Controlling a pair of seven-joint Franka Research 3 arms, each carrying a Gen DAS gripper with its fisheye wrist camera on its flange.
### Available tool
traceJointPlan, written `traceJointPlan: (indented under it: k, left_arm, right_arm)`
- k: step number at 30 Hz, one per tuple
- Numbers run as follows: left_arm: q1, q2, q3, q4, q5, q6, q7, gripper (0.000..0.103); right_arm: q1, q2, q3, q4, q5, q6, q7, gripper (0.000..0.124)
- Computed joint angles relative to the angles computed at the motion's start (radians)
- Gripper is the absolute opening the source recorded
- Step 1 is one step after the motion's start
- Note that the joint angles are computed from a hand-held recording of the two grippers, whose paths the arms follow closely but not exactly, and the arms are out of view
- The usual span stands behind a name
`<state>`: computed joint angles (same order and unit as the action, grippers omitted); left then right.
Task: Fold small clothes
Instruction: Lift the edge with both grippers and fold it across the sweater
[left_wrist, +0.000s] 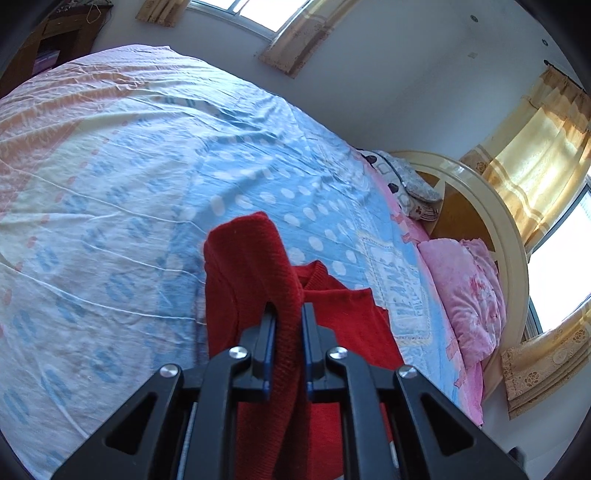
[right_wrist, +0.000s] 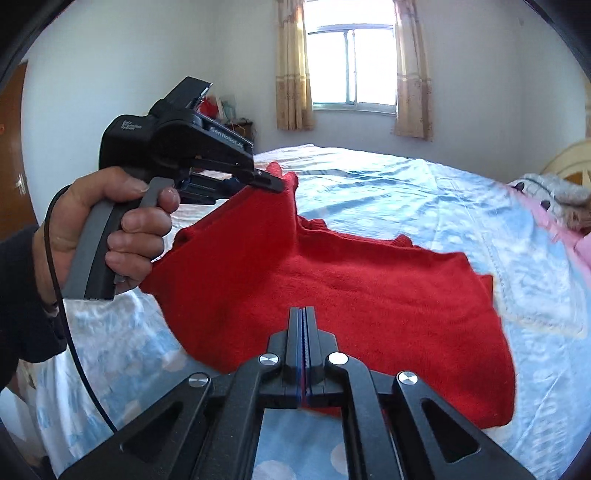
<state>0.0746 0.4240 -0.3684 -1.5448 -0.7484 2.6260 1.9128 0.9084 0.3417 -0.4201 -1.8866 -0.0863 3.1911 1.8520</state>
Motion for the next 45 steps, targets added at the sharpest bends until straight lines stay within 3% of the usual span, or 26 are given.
traceJointPlan:
  k: [1,2,4,7,15,18,19,20,21,22,23,26,30,36,40,45]
  left_arm:
    - [-0.009,-0.002,0.008,0.005,0.021,-0.007,-0.014,0.013]
    - [-0.015,-0.004,0.014,0.007,0.038,-0.009,-0.025,0.013]
    - [-0.027,-0.008,0.025,0.012,0.075,-0.024,-0.053,0.013]
    - [-0.045,-0.007,0.040,0.022,0.134,-0.040,-0.095,0.013]
    - [-0.041,-0.014,0.037,0.018,0.171,-0.058,-0.137,0.013]
    - [-0.038,-0.017,0.034,0.015,0.172,-0.056,-0.129,0.013]
    - [-0.040,-0.019,0.036,0.012,0.178,-0.051,-0.126,0.013]
    - [-0.040,-0.021,0.037,0.008,0.182,-0.047,-0.123,0.013]
    - [-0.036,-0.021,0.035,0.008,0.177,-0.050,-0.120,0.013]
    - [-0.026,-0.019,0.030,0.012,0.164,-0.065,-0.112,0.013]
    - [-0.025,-0.020,0.032,0.012,0.164,-0.070,-0.110,0.013]
    - [-0.017,-0.025,0.031,0.004,0.150,-0.064,-0.088,0.013]
    - [0.000,-0.020,0.017,0.016,0.093,-0.072,-0.049,0.012]
    - [-0.030,0.004,0.000,0.067,0.067,-0.057,-0.022,0.013]
    - [-0.068,0.038,-0.003,0.124,0.102,-0.044,-0.044,0.013]
    - [-0.114,0.099,-0.008,0.214,0.183,-0.060,-0.093,0.013]
  right_arm:
    - [-0.047,-0.003,0.058,-0.001,-0.003,-0.005,-0.008,0.047]
    - [-0.062,0.001,0.081,-0.006,-0.003,0.013,-0.003,0.069]
    - [-0.040,0.007,0.082,-0.013,0.062,0.034,-0.078,0.070]
    - [0.112,0.062,-0.068,0.046,-0.005,-0.048,-0.019,0.070]
    - [0.094,0.188,-0.024,0.220,-0.093,-0.125,0.077,0.070]
    - [0.163,0.262,-0.119,0.302,-0.151,-0.163,0.189,0.070]
    - [0.162,0.272,-0.121,0.314,-0.159,-0.150,0.212,0.070]
    - [0.172,0.285,-0.140,0.328,-0.168,-0.151,0.247,0.064]
    - [0.164,0.288,-0.137,0.343,-0.197,-0.172,0.284,0.051]
    - [0.134,0.283,-0.098,0.358,-0.170,-0.201,0.251,0.015]
    - [0.099,0.268,-0.057,0.354,-0.167,-0.205,0.234,0.010]
    - [0.066,0.224,-0.030,0.293,-0.204,-0.149,0.248,0.008]
    - [0.068,0.148,-0.062,0.182,-0.259,-0.078,0.278,0.008]
    - [0.011,0.035,-0.062,0.053,-0.188,0.006,0.225,0.007]
    - [0.089,-0.006,-0.174,-0.003,-0.160,0.027,0.211,0.007]
    - [0.087,-0.044,-0.185,-0.050,-0.093,0.033,0.161,0.007]
